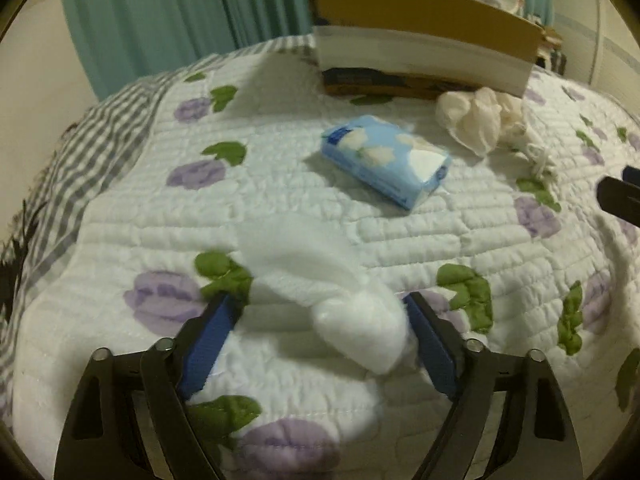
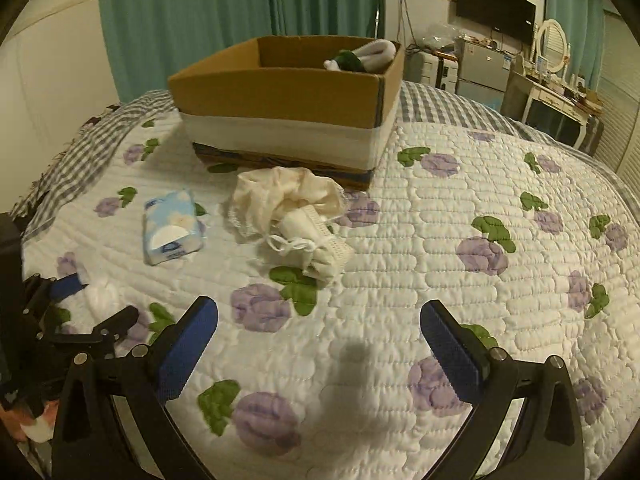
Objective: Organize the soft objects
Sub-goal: 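Grasp the white tissue bundle with the left tool while the right grasps the cream drawstring bundle, then carry both bundles over the cardboard box and open both tools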
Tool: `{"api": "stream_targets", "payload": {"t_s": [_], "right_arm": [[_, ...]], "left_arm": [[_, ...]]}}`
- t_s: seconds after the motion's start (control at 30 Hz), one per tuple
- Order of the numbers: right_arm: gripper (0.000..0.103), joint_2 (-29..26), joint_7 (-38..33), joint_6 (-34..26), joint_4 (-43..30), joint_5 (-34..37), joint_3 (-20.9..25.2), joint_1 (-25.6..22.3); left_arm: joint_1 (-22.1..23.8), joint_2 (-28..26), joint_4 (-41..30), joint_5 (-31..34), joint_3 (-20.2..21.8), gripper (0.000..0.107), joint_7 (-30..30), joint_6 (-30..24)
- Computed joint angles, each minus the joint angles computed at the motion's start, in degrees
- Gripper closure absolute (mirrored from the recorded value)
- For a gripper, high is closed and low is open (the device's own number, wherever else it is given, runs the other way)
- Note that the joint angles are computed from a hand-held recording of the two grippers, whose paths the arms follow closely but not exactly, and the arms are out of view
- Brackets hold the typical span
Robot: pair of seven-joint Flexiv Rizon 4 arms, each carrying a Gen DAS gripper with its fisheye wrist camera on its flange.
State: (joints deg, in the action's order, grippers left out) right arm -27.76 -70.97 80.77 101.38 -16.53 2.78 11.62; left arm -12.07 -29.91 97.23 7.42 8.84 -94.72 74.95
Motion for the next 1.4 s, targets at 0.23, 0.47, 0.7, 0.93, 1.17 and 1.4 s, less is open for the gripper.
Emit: {"api": "stream_targets", "payload": {"t_s": [0.23,0.47,0.7,0.93,1.17,1.4], "right_arm": [[0.001,-2.4,-1.1,-1.6,-3.5,1.2,1.0,-1.0],[0.004,-7.2,-4.9,-5.9,-12.1,4.5,4.5,-2.8],[0.041,-11.2,-8.5,-11.2,-18.2,7.7,5.9,-3.3],[0.065,-11.0,-10.1,-11.2,-18.6,12.2,7.1,-4.5],[0.066,-6.2,-10.1,-7.6,-13.6,12.6,6.3,-3.6],[0.066,0.8,-9.3,-4.3,-9.2,10.1,4.9,-2.6]], "left_arm": [[1.1,2.6,2.5,-1.1,-3.2,0.068,6.2,2.0],[4.0,3.4,1.0,-7.9,-8.8,0.068,12.7,4.9],[3.4,-3.6,-9.7,-11.7,-8.6,0.068,15.0,3.3],[4.1,-5.7,-11.3,-15.1,-9.0,0.068,15.1,2.3],[5.0,-2.3,-6.9,-15.9,-10.4,0.068,16.9,5.3],[5.9,2.3,-4.6,-17.3,-12.0,0.068,19.4,7.3]]}}
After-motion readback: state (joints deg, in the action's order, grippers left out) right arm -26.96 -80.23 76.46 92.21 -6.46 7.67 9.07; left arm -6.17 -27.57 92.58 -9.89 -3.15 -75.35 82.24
